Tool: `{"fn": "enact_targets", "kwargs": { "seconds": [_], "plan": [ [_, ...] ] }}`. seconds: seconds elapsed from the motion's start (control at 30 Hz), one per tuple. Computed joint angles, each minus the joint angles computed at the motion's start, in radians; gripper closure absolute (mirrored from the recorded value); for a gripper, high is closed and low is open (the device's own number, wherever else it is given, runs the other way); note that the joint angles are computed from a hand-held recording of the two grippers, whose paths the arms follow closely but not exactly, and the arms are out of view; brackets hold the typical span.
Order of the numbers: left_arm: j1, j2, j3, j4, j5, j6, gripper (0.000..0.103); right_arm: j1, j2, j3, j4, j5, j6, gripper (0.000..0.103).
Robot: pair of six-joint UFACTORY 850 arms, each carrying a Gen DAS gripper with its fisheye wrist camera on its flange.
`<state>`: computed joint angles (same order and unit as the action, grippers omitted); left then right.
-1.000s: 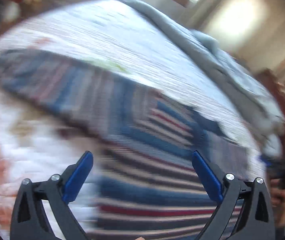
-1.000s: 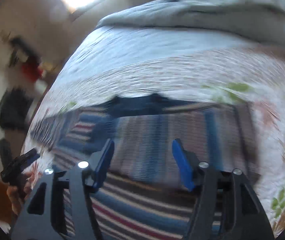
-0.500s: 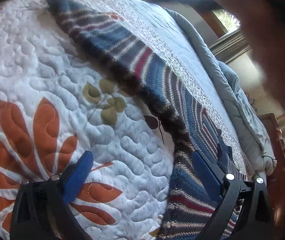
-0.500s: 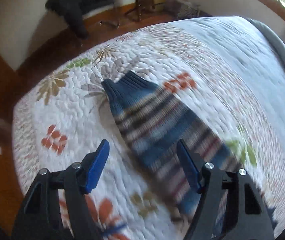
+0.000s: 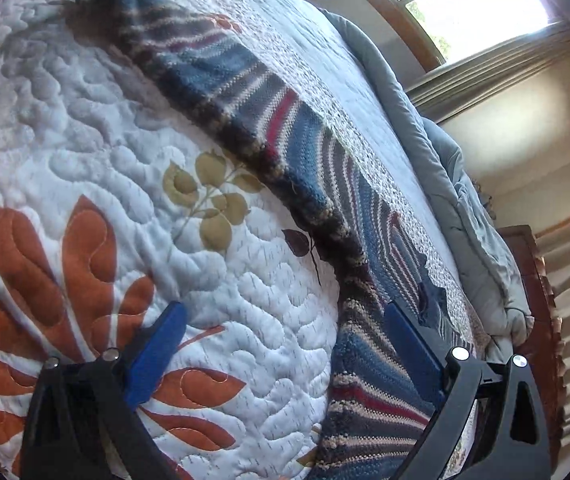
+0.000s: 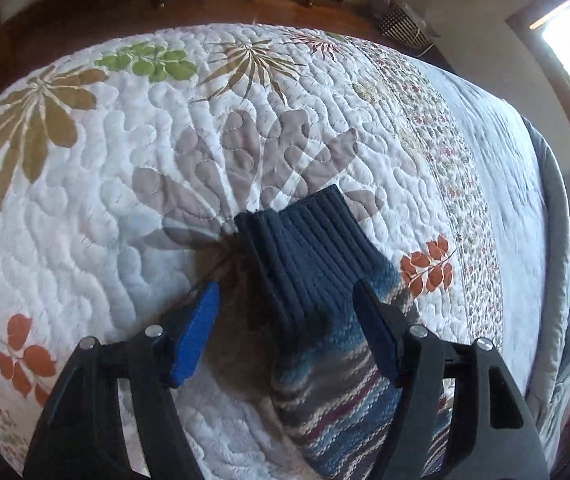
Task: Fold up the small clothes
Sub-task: 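Grasp the other sleeve cuff with the right gripper, then fold the held sleeve across the sweater body with the right gripper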
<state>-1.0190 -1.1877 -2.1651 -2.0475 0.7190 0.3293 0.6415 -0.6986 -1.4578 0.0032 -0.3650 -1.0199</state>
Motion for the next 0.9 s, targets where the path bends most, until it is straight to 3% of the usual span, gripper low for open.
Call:
{"fn": "enact_targets", "kwargs": {
  "seconds": [0.03,0.07,0.1,0.13,0.23,0.4,0.5,0.73,0.9],
  "plan": [
    [0.001,0.004,0.008,0.006,-0.006,-0.011,0.004,0.004,-0.002,-0.001,-0.027,0.007,0.027,0.038],
    [0.001,0.010,0.020,0.023,-0.012,-0.038,0.004,0.005,-0.010,-0.011,-0.056,0.011,0.063,0.056],
    [0.001,0.013,0.027,0.033,-0.016,-0.053,0.004,0.005,-0.015,-0.019,-0.067,0.006,0.081,0.090],
    [0.001,0.016,0.034,0.038,-0.019,-0.060,0.004,0.000,-0.024,-0.038,-0.042,-0.022,0.073,0.094],
    [0.002,0.019,0.039,0.042,-0.027,-0.063,0.004,-0.053,-0.010,-0.083,0.192,-0.098,-0.098,0.094],
    [-0.004,0.076,0.159,0.218,-0.048,-0.295,0.004,-0.203,-0.017,-0.239,0.456,-0.356,-0.220,0.094],
    [-0.011,0.093,0.199,0.292,-0.022,-0.413,0.004,-0.319,-0.049,-0.358,0.575,-0.506,-0.211,0.094],
    [-0.020,0.089,0.186,0.244,0.042,-0.382,0.004,-0.597,-0.204,-0.577,0.788,-0.784,-0.018,0.093],
    [-0.021,0.064,0.129,0.174,0.063,-0.277,0.004,-0.722,-0.310,-0.595,0.811,-0.829,0.082,0.093]
  ]
}}
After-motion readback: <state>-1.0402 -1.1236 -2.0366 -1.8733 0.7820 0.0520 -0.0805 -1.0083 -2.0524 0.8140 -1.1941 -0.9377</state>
